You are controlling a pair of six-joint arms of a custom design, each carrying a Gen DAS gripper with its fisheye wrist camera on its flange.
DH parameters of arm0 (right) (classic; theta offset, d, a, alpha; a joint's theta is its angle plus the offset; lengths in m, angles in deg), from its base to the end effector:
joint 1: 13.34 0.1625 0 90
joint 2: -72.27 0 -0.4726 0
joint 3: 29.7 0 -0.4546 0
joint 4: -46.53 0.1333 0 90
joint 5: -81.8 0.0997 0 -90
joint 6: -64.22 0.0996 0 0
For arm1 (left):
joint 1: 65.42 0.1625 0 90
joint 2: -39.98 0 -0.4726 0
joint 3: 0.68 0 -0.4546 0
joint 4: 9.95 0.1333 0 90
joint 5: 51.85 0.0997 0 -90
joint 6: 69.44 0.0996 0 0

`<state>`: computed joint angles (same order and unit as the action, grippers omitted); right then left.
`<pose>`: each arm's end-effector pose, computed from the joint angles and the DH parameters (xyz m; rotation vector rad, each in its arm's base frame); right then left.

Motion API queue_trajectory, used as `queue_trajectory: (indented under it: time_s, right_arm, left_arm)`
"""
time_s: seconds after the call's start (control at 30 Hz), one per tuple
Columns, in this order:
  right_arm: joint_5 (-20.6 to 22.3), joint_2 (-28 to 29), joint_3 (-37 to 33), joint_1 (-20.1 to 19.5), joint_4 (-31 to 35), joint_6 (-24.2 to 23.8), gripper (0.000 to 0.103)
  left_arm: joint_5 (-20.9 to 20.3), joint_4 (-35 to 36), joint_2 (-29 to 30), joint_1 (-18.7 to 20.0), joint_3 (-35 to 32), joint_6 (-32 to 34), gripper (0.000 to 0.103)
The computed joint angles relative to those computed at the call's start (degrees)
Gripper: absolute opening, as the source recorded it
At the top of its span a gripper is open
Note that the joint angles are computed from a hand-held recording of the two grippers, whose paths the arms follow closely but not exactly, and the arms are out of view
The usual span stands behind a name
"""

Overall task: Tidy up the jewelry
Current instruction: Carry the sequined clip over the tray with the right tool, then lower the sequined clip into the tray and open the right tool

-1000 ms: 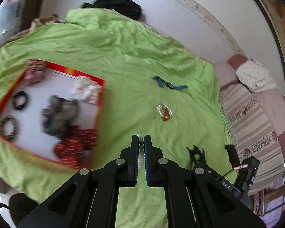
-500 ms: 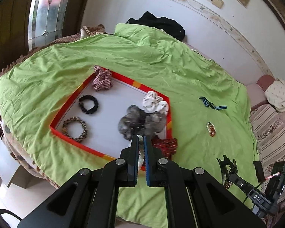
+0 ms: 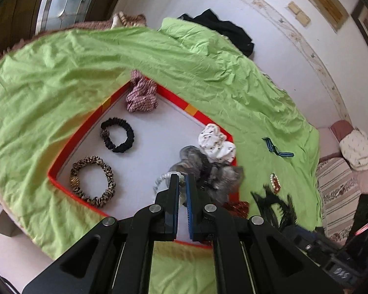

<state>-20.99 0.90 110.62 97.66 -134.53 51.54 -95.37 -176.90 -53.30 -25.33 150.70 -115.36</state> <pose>0.2627 -0.3739 0.1336 0.7770 -2.7856 0.5869 -0.1199 -0.3696 0.2157 -0.0949 2.6102 -1.1202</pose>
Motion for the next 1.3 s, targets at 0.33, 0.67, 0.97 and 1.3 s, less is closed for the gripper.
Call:
queue_trajectory:
  time_s: [0.33, 0.67, 0.97, 1.3]
  right_arm:
    - [1.6, 14.7, -14.7, 3.5, 4.9, 1.8, 0.022]
    - [-3.6, 26.6, -24.4, 2.9, 9.1, 1.7, 0.022]
    - [-2.5, 25.7, -24.1, 4.2, 7.8, 0.8, 0.045]
    - [-5.4, 13.6, -14.3, 4.3, 1.4, 0.1, 0.05]
  left_arm:
    - [-1.6, -7.8, 4.2, 8.0, 0.0, 4.1, 0.005]
    - [-0.2, -17.6, 5.9, 8.4, 2.6, 8.2, 0.005]
    - [3.1, -25.3, 6.7, 7.0, 4.2, 10.3, 0.016]
    - [11.8, -27.6, 8.1, 0.5, 6.1, 10.8, 0.048]
